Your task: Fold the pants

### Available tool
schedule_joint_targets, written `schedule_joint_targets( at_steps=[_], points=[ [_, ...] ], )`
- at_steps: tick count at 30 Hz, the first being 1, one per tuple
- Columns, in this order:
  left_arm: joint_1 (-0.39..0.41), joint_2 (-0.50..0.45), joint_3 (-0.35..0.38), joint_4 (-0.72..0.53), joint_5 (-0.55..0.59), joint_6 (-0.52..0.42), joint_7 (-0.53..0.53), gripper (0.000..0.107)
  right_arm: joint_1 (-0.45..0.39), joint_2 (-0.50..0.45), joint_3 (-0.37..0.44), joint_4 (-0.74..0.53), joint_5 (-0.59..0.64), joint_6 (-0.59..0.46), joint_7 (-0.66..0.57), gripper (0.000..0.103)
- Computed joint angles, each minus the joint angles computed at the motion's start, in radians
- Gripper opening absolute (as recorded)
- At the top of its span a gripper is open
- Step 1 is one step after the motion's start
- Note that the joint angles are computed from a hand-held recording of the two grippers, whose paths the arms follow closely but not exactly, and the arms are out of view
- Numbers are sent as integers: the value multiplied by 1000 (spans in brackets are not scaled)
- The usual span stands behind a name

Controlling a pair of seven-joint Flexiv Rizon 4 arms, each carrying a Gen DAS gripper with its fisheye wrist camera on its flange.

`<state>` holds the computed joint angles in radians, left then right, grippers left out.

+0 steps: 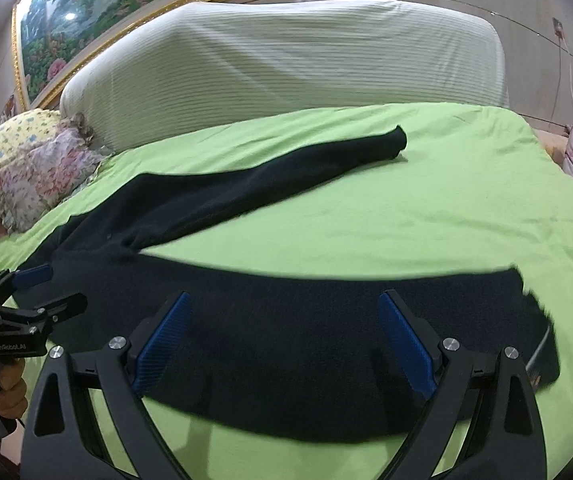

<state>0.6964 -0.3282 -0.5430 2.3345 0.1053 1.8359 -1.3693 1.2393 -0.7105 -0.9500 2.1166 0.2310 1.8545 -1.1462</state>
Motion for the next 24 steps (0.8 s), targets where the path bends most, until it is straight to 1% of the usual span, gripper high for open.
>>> schedule_joint_targets(
  at_steps=[2,3,5,6,7,9,13,16,18,20,21,23,24],
  points=[
    [40,-12,-51,-30,5,-33,24,100,-18,16,-1,-23,-22,-27,-6,94],
    [79,-27,-102,-54,2,-60,52,100,-32,29,4,-38,-39,-40,-8,94],
    [127,-52,-172,-89,-15,-103,106,100,-69,56,21,-71,-77,-76,-6,94],
    [159,-75,-220,-125,-26,-153,149,100,-87,67,30,-88,-98,-96,1,94],
    [164,-87,-236,-147,-40,-179,175,100,-110,80,45,-105,-122,-118,11,94],
    [158,-121,-253,-214,-72,-245,230,100,-194,119,118,-161,-173,-187,32,94],
    [105,-177,-231,-342,-131,-345,310,101,-338,144,240,-264,-225,-281,80,94],
    [13,-225,-152,-472,-151,-447,362,100,-402,128,274,-336,-265,-339,117,94],
    [-57,-267,-88,-573,-151,-525,396,100,-453,118,310,-387,-286,-374,135,94],
    [-112,-295,-32,-639,-152,-565,414,100,-518,98,352,-455,-303,-411,150,94],
    [-137,-328,-12,-703,-158,-622,441,100,-539,88,362,-481,-316,-430,159,94],
    [-183,-373,28,-791,-168,-678,468,100,-584,55,370,-559,-343,-500,192,94],
    [-201,-393,43,-831,-177,-708,484,100,-620,41,395,-600,-347,-530,198,94]
  ],
)
